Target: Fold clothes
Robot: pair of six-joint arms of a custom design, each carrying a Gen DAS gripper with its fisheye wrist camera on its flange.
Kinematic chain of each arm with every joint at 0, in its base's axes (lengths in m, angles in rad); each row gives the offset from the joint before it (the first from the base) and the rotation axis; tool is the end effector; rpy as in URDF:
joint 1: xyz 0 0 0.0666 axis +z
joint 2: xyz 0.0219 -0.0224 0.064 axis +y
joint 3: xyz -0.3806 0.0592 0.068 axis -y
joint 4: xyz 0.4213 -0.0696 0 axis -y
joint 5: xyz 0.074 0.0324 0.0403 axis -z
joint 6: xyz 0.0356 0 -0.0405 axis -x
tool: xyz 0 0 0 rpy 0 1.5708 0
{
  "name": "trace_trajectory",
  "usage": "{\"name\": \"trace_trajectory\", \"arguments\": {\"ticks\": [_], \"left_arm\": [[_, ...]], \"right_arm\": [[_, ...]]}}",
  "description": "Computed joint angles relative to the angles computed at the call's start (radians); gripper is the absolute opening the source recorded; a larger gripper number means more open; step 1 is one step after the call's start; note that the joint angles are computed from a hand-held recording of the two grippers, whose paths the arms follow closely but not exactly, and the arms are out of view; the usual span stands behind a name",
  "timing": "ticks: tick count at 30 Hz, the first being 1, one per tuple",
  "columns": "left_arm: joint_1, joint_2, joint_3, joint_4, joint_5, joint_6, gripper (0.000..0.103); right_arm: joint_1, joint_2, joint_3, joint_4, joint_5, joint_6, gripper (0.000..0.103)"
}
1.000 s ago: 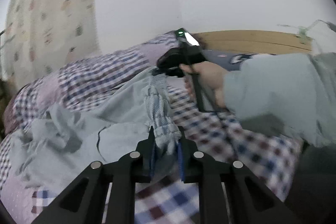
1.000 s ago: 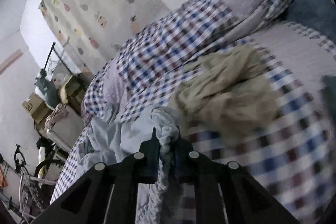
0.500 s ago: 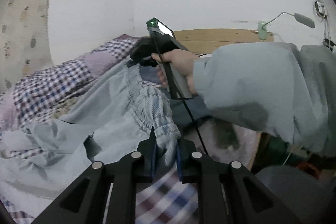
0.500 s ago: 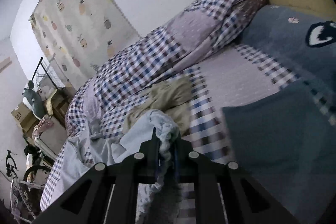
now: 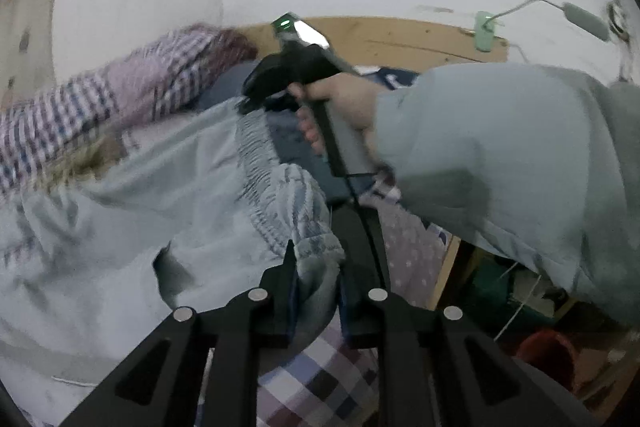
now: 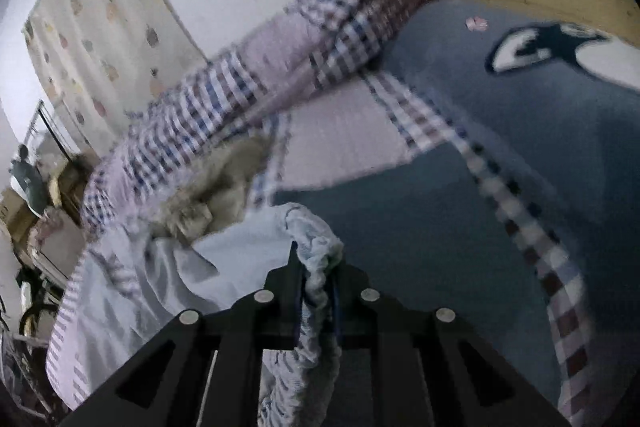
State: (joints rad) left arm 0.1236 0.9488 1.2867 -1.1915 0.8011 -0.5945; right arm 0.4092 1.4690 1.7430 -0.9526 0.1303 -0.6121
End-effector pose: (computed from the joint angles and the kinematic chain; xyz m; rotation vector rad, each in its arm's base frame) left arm 0.3184 0.0134 0.5446 0.8336 2.0116 -0.5693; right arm 0.4987 0.2108 0.5614 0.3007 2.2539 0.4019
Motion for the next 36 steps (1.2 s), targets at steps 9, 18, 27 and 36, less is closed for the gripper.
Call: {"name": "trace_trajectory", "arguments": {"ticks": [9, 18, 27, 36], "left_arm": [[0.101, 0.031, 0.024, -0.163, 0.086, -0.049, 0.071], [0.397, 0.156, 0.183, -0.43, 0.228, -0.233, 0.085], [0.703, 0.457, 0.441, -0.353, 0.238, 0.026, 0.086], [0.853, 0.754, 0.697, -0.165, 0.226, 0.421, 0.086]], "right_arm": [[0.015, -0.137, -0.181, 0.047, 0.099, -0.126, 0.057], [0.184, -0.298, -0.251, -0.04, 0.241, -0.214, 0.062], [0.497, -0.251, -0.196, -0.152, 0.415, -0.264, 0.064], [0.629, 0.031, 0.032, -0.084, 0.326, -0.151, 0.064]]}}
